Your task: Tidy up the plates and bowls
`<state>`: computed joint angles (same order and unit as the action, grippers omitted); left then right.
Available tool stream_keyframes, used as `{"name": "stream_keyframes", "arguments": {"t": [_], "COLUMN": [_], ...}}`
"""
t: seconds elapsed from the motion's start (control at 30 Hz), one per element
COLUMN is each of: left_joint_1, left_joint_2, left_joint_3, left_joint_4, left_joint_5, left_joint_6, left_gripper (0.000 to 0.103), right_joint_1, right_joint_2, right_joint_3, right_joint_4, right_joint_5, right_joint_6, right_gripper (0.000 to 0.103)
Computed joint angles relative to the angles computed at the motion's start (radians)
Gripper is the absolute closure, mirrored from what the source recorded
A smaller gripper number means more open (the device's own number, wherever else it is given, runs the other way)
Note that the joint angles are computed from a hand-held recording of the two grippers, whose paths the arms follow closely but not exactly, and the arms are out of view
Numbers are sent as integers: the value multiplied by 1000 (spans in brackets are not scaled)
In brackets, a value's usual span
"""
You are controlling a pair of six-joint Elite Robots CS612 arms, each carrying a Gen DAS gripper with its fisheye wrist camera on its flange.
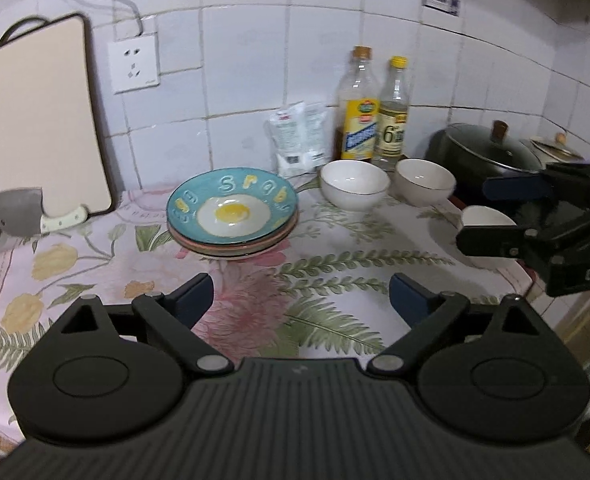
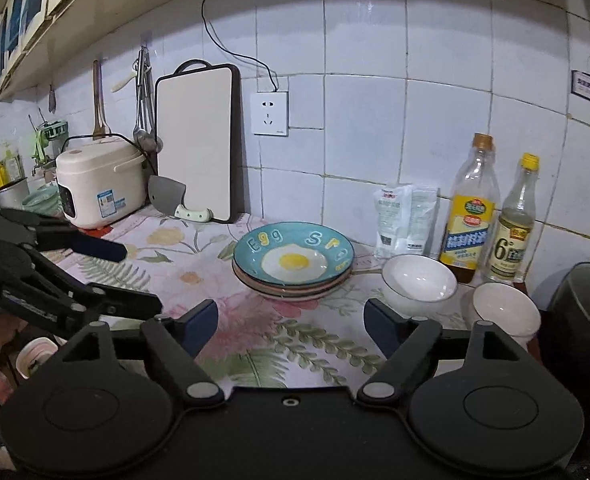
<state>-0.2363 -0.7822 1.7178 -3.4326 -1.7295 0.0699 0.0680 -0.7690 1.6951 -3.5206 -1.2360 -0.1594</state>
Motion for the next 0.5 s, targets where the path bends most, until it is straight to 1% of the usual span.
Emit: {"name": "stream_keyframes", "arguments": {"t": [0.07,0.27,0.33,0.43,0.5], "left_joint_1": [-8,-24,-31,-41,-52], "left_joint_2": [-5,-5,-2,5,13], "left_joint_3": [12,22,17,2,-12], "left_joint_4": [-7,-7,7,45,66], "left_joint_5": [3,-32,-44,-60,-53], "left_joint_6": [9,31,41,79,87], "left_gripper": [7,6,6,6,6], "right_joint_1": [-6,-30,-40,-64,-75], "right_joint_2": [-2,-11,-15,-18,-17], "right_joint_3": [15,63,78,96,105], "right_joint_4": [-5,-39,-41,-21,-19], "right_joint_5": [-3,20,32,82,87], "right_joint_6": [8,5,3,-7,0], "right_gripper": [19,14,14,13,13]}}
